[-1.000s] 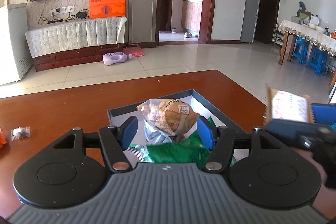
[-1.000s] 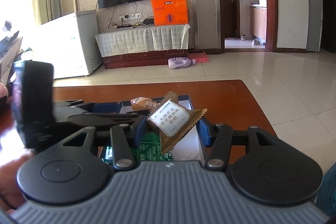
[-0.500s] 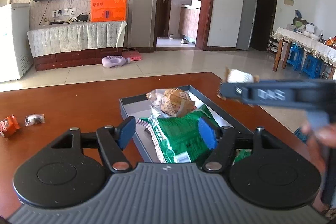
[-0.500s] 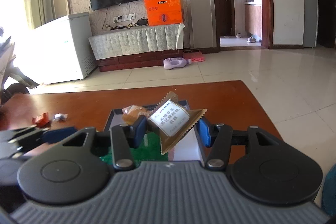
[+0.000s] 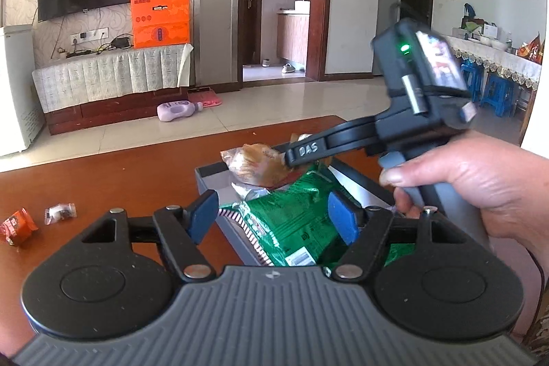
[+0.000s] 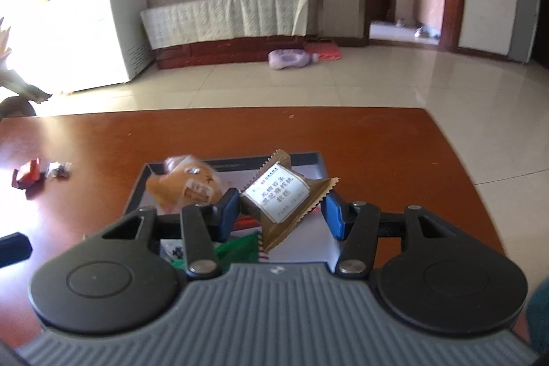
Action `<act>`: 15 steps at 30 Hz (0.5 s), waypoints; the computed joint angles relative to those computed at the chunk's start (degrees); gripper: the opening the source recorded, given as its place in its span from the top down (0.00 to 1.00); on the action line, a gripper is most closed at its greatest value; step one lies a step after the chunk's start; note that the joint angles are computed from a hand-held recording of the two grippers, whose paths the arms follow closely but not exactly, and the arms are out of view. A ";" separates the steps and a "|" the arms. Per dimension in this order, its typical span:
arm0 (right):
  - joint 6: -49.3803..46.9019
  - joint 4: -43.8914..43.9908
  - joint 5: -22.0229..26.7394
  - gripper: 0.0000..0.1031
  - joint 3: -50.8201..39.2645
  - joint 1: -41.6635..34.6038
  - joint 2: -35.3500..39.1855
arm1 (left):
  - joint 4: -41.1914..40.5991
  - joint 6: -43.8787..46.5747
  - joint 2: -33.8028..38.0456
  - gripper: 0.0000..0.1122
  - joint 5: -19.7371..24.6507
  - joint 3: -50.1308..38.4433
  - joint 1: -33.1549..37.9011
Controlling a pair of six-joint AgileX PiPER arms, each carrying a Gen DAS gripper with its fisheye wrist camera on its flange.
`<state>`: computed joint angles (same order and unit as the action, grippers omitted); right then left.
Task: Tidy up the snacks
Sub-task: 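Open the left tool to drop the pastry bag while the right drops the tan packet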
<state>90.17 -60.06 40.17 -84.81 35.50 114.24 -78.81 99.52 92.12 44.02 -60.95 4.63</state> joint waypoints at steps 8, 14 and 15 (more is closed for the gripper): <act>-11.10 11.11 3.14 0.42 -6.31 -0.15 3.45 | 0.70 -2.38 0.35 0.33 1.64 -2.02 3.75; -11.43 9.37 12.59 0.41 -9.00 4.13 3.66 | 1.46 -3.78 -0.13 0.32 4.19 -3.71 6.52; -11.38 8.86 14.20 0.40 -9.24 4.89 3.62 | 1.44 -3.48 -0.02 0.31 4.85 -3.97 7.45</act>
<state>78.79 -51.19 54.38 -94.04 40.40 117.85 -77.37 96.04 92.10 48.86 -64.93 12.08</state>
